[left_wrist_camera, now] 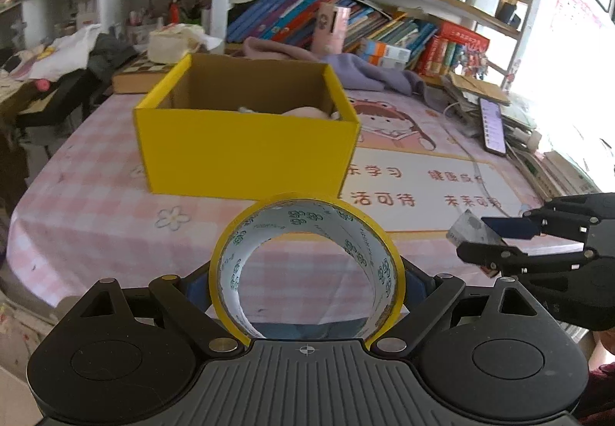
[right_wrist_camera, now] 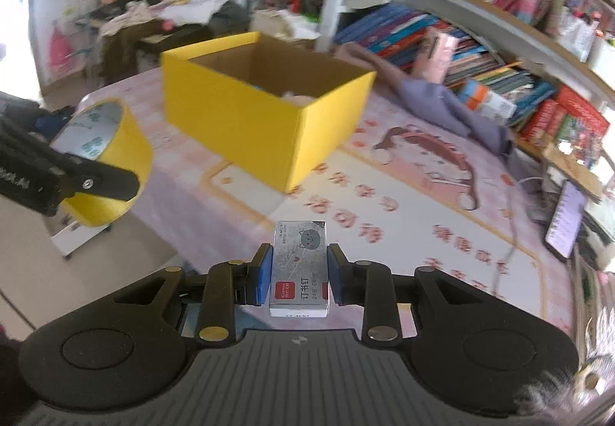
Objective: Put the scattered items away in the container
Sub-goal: 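Carry the tape roll and white box over the yellow box with both tools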
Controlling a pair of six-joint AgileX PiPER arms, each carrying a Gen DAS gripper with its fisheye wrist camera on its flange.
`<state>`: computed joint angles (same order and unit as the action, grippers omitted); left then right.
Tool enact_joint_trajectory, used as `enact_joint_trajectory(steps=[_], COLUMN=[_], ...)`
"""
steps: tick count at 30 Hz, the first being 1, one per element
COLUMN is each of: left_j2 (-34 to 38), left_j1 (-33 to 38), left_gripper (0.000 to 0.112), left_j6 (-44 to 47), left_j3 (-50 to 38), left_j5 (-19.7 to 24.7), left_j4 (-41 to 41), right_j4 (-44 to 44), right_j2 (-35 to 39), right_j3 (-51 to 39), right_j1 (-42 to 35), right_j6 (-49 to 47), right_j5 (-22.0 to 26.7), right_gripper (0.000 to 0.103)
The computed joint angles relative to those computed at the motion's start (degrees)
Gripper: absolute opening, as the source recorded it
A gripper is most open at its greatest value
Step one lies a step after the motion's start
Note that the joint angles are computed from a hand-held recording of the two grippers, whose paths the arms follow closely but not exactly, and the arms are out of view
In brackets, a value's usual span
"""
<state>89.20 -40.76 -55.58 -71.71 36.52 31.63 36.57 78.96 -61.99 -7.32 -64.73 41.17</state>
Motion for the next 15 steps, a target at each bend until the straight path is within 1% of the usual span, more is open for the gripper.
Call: enact_joint_trajectory(steps=[5, 10, 15], left_j2=[-2.17, -3.33, -3.39], left_j1=[0.62, 1.19, 2.44], left_gripper=[0.092, 0.092, 0.092], left_j6=[-1.68, -2.94, -0.98], left_j3=[2.29, 3.65, 3.59], left_j5=[0.35, 0.28, -0.23], left_j4=[2.01, 3.99, 4.14], right_j4=[-0.56, -0.74, -0.81], right_j2=[0.13, 0.13, 1.46], right_j3=[-0.37, -0.29, -1.91], right_j1=[1.79, 3.36, 4.25], right_j6=[-0.08, 0.91, 3.49], right_j5=[2.37, 2.25, 2.99], right_gripper=[0.028, 0.028, 0.028])
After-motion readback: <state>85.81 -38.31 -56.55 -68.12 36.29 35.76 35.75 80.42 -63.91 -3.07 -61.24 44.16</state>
